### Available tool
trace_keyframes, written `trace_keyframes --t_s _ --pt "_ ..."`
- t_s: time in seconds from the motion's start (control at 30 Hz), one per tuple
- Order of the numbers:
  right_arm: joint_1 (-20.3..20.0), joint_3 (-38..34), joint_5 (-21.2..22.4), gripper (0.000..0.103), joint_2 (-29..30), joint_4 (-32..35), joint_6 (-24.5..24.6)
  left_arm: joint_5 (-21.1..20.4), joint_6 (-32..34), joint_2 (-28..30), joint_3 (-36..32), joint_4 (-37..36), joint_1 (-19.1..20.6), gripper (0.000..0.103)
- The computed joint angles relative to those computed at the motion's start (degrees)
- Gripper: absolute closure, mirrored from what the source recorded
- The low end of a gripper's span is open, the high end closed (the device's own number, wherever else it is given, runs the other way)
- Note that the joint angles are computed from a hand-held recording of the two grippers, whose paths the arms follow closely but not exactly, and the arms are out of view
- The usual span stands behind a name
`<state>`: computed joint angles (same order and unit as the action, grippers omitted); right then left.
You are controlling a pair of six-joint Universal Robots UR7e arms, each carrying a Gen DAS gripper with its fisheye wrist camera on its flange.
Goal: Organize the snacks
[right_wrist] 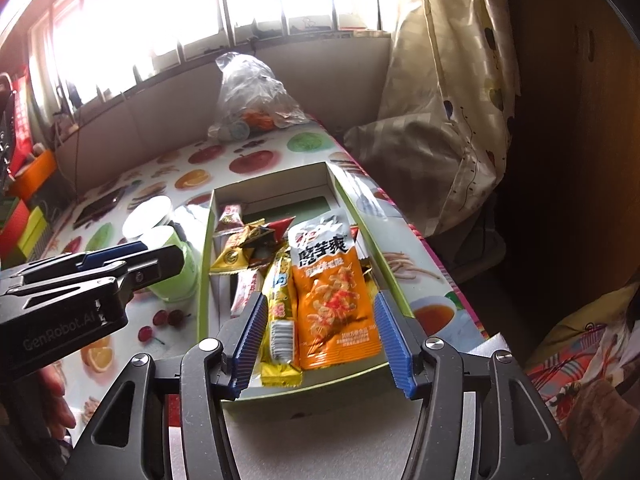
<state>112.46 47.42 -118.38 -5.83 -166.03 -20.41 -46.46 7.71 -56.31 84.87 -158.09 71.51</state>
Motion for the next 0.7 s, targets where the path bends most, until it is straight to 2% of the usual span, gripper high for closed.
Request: trace_keyframes --t_s 0.23,0.33,0.5,0.7 --pt "0.5 7.0 0.5 0.047 -2.6 -5.3 -1.1 2.7 0.9 -2.8 6.8 -5.6 -0.4 0.062" --pt "0.6 9.5 -0.6 0.047 -3.5 -6.5 -0.8 6.0 1.3 -3.2 9.7 -7.1 -0.9 0.062" --pt "0.9 13.5 -4.1 0.046 -4.3 -9.7 -3.2 4.7 -0.1 -4.6 13.7 -6.3 -0.6 0.062" --pt "0.5 15.4 -7.0 0.046 -4.4 -9.1 -1.0 3.5 -2.9 -5.2 15.8 -4.1 -0.3 0.062"
